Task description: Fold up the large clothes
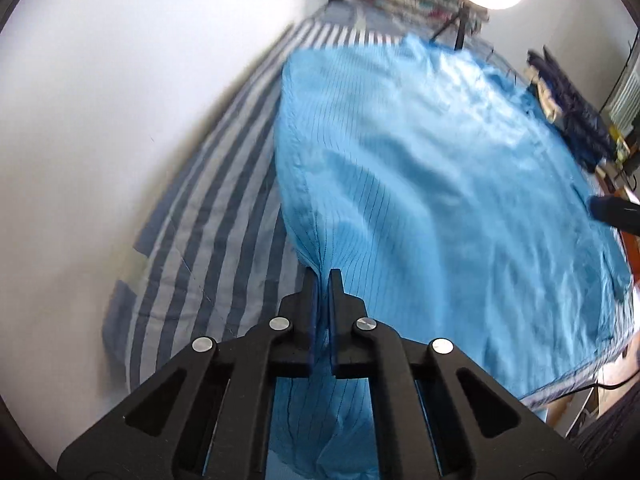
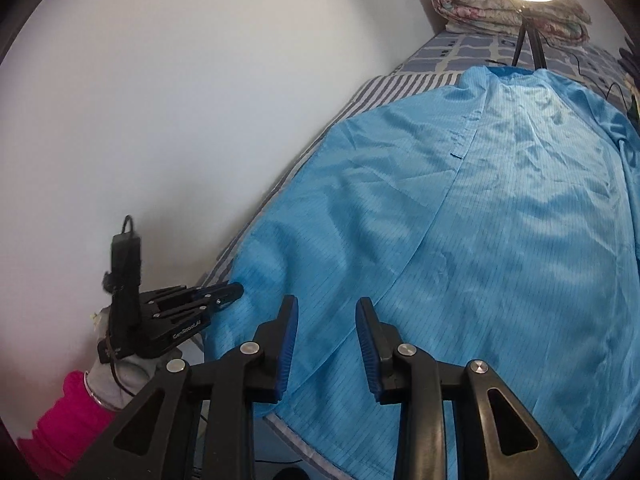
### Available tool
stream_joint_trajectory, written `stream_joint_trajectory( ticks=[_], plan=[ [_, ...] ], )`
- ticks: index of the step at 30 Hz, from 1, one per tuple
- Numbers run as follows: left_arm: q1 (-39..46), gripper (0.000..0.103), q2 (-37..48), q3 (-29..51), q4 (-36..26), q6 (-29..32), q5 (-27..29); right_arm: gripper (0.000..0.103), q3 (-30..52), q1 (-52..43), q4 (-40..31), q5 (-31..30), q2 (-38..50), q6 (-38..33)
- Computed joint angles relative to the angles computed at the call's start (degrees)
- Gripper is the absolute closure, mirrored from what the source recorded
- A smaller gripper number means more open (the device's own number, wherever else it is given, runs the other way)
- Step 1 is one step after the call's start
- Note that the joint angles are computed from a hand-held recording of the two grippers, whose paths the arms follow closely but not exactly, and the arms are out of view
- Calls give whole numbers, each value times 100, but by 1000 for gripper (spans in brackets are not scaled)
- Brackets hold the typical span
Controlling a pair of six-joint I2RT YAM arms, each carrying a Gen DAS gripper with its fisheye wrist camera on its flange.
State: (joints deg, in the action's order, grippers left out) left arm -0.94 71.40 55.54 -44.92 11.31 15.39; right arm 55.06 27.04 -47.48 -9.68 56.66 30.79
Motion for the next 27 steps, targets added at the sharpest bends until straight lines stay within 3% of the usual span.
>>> stream_joint_trajectory(
  ticks=[2,6,10,15,23,27],
  plan=[
    [-49,102,-379,-187,115,-279,24,64,85,-267,105,-241,284,-24],
    [-415,102,-724,-497,470,-475,-395,43,383,-563,556,-813,1111,28],
    [-536,102,-740,-559,586,-415,-449,43,1179,-371,818,-703,2304,135],
    [-439,102,-653,-620,739,-275,-238,42,2733,-62,687,-564,3937,37],
    [-196,102,-660,-654,736,83,137,38,5393,209,-431,-93,6222,-403],
    [-156,102,-496,-651,786,205,188,39,6250,242,-868,-56,6940,-510]
  ],
)
